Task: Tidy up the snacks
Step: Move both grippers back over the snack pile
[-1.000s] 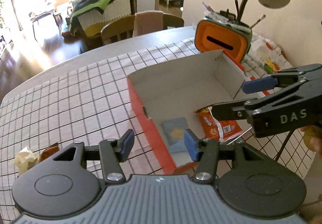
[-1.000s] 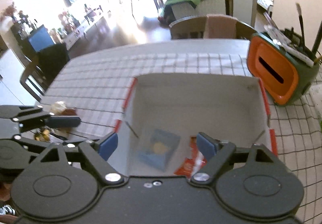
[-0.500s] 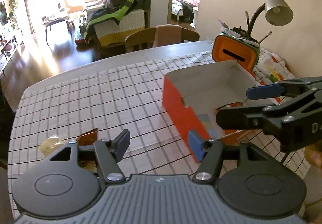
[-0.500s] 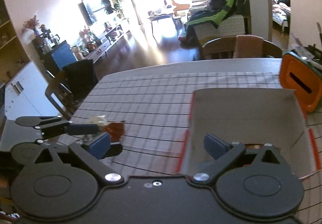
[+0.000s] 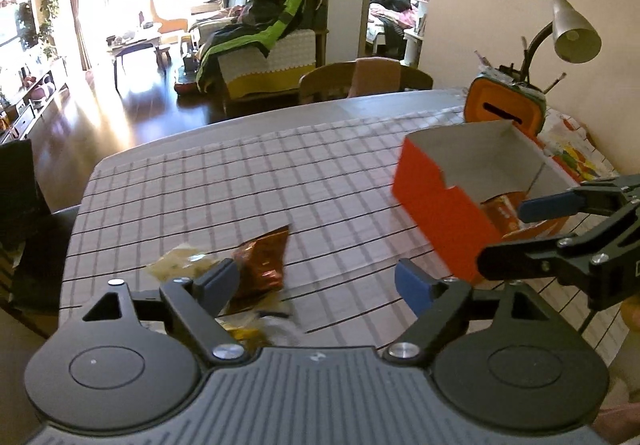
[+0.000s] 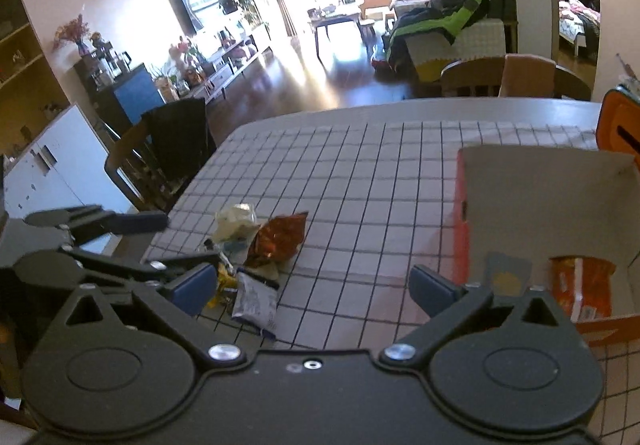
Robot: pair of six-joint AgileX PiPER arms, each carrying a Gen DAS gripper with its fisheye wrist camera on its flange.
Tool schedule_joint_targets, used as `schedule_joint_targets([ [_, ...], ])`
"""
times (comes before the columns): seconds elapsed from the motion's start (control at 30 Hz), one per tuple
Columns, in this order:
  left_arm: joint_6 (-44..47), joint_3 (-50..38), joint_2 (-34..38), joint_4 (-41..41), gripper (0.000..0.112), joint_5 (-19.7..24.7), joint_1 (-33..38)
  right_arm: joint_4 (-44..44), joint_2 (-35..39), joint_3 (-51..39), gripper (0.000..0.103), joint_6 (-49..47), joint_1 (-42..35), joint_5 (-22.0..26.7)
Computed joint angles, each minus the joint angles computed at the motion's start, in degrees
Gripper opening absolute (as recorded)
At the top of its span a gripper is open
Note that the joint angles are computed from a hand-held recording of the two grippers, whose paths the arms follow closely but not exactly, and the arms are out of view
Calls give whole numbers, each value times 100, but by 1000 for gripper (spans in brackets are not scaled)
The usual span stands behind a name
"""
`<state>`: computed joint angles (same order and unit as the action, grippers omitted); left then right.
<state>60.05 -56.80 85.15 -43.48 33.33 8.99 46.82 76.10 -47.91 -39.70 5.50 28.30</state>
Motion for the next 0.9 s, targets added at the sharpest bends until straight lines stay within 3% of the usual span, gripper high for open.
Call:
schedule_joint_targets([
  [0.2,1087,-258,435,-303,89,405,830,-802,152,146,103,1183,796,-549],
  [0.33,1658,-715,959,-275,89,1194,1327,-1456,388,128,103,1861,1282,-854],
  [0.47,2040,-810,1245,-197,89,1296,1505,-1623,769,69,103,2033,1662,-1091],
  [0.6,1995,-1074,1645,29,89,1296,1563,-1717,1185,-118,103,2139,1939,-1206],
  [0.77,1711,-1740,2270,367,89,1547,1702,-1093,1710,-436,102,1597,1955,-1047],
  [0.9,1191,-2352,2779,672,89,1636,1638,-1353,1959,-583,101,1866,2001,-1100],
])
